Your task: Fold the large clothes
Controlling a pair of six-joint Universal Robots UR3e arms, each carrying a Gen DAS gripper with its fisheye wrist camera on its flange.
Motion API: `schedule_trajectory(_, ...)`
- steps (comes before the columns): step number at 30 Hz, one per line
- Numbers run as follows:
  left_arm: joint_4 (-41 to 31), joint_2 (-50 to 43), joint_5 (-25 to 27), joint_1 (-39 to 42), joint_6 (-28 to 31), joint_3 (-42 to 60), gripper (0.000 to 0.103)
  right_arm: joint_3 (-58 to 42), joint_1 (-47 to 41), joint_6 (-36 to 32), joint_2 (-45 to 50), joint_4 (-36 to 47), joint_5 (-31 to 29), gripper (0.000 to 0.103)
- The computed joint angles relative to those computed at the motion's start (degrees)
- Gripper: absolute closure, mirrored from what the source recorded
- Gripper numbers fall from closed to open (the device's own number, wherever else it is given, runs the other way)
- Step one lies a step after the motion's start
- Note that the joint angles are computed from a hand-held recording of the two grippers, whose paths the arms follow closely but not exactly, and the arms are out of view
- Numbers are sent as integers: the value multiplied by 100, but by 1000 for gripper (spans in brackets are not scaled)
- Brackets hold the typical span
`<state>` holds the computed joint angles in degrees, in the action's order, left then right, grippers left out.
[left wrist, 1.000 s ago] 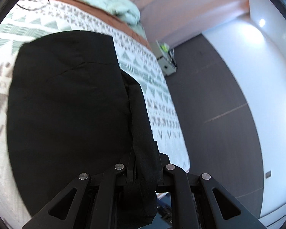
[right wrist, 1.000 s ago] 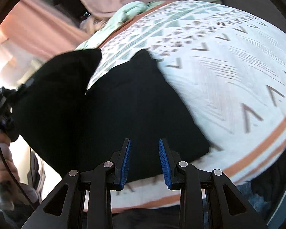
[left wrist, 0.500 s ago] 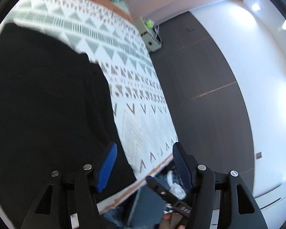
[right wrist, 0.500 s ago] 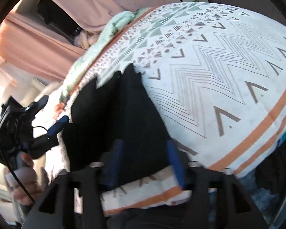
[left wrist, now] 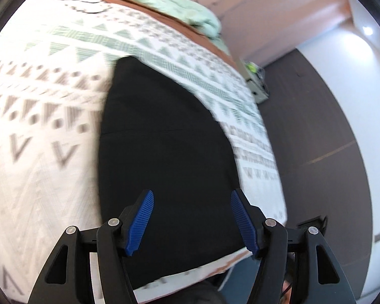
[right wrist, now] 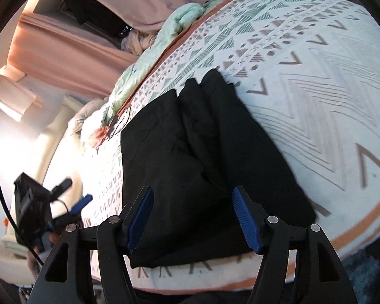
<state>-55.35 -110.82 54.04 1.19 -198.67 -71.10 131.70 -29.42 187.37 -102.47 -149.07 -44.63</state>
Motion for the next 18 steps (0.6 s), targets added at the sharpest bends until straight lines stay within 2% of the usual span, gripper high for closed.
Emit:
schedule_trajectory(3,241,152,280,28,-122,-518,38,-290,418,413,607,-512,-498,39)
schedule_trajectory(5,245,291,414,124,-73,-877,38,-329,477,492,793,-741,-568,77)
schedule_trajectory(6,236,318,473,140,-70,-980,38,-370,470,440,790,-636,-565,86)
schedule_trajectory(11,189,321,624,134,33,-1253,38,-69,229,255,215,-665,-430,92)
schedule_trajectory(16,144,237,702,-111,129,-1296,38,335,-360,17,-309,-208,-46,93)
schedule_trajectory(18,187,192,711,-204,144,-1280,42,487,-584,-126,-507,7,15,93)
